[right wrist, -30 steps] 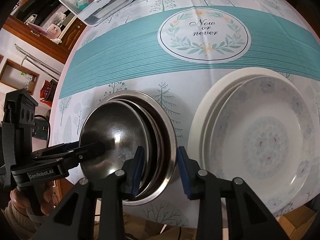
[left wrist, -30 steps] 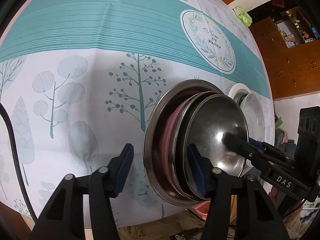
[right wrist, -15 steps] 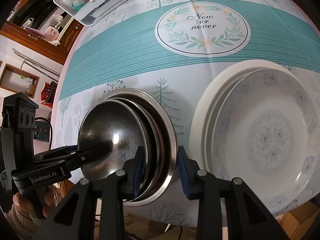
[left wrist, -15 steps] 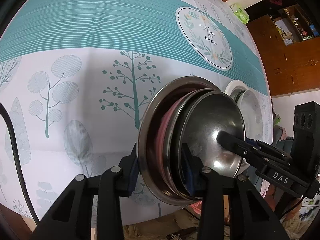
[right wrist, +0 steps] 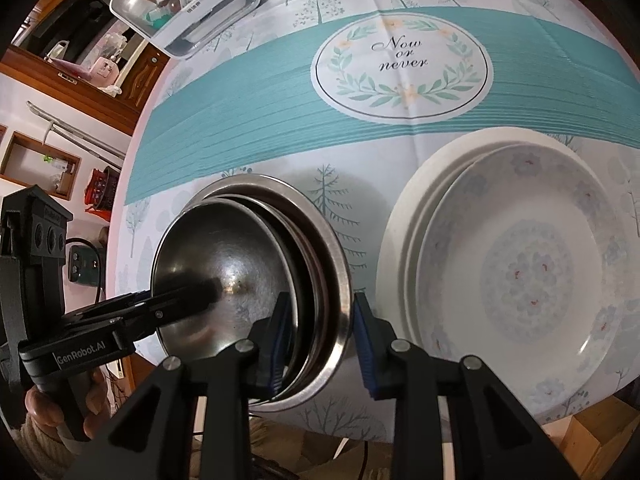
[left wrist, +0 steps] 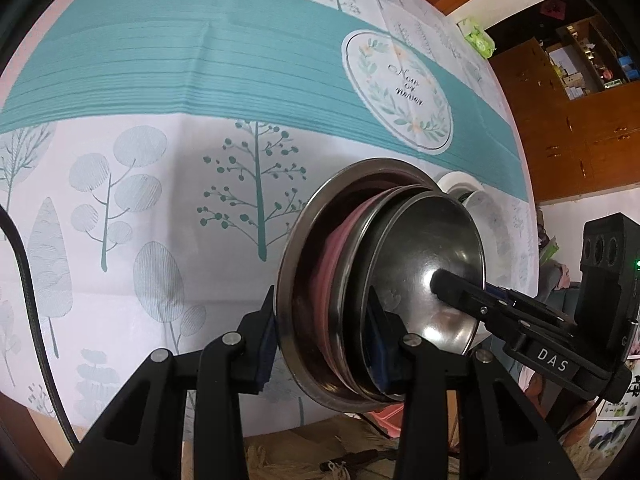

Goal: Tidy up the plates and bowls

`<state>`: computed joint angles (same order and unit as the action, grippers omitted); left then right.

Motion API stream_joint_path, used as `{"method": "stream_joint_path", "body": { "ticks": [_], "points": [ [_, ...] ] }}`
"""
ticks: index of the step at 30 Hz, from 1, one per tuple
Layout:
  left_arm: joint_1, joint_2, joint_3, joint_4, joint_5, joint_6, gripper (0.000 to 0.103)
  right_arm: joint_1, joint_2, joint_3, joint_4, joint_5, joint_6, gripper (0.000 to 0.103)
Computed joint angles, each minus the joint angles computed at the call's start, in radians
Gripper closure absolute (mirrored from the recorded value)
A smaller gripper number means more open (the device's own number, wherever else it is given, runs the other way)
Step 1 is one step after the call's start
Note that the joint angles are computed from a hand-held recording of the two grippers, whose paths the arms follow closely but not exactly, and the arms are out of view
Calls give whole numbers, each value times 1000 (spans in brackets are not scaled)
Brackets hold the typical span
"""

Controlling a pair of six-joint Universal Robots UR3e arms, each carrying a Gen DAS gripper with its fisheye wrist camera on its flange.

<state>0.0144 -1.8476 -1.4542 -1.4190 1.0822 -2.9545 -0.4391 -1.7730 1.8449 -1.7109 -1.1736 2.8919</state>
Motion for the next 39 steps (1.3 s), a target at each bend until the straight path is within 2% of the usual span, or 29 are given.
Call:
{"method": "stream_joint_path", "body": {
  "ticks": [6,12,20,27,33,39],
  "points": [
    [-19,20,76,-61,-12,-11,66,-47,-51,-42,66,23,-22,74],
    [-64,24,180,-105,-35,-32,66,-159,-139,-94,178,68,-100,74],
    [-179,3,278,-96,-45,-96,66,-388,-265,-148,362,113,-271,74],
    [-310,-88,360,-46,-45,-177,66,-605,-331,-181,492,112,-450,74],
    [-394,-202,476,-29,-37,-240,66,-715,-317,-187,491,99,-531,74],
    [-442,-352,653,-113,-30,-223,66,-715,-255,-146,387,57,-496,74]
  ]
}}
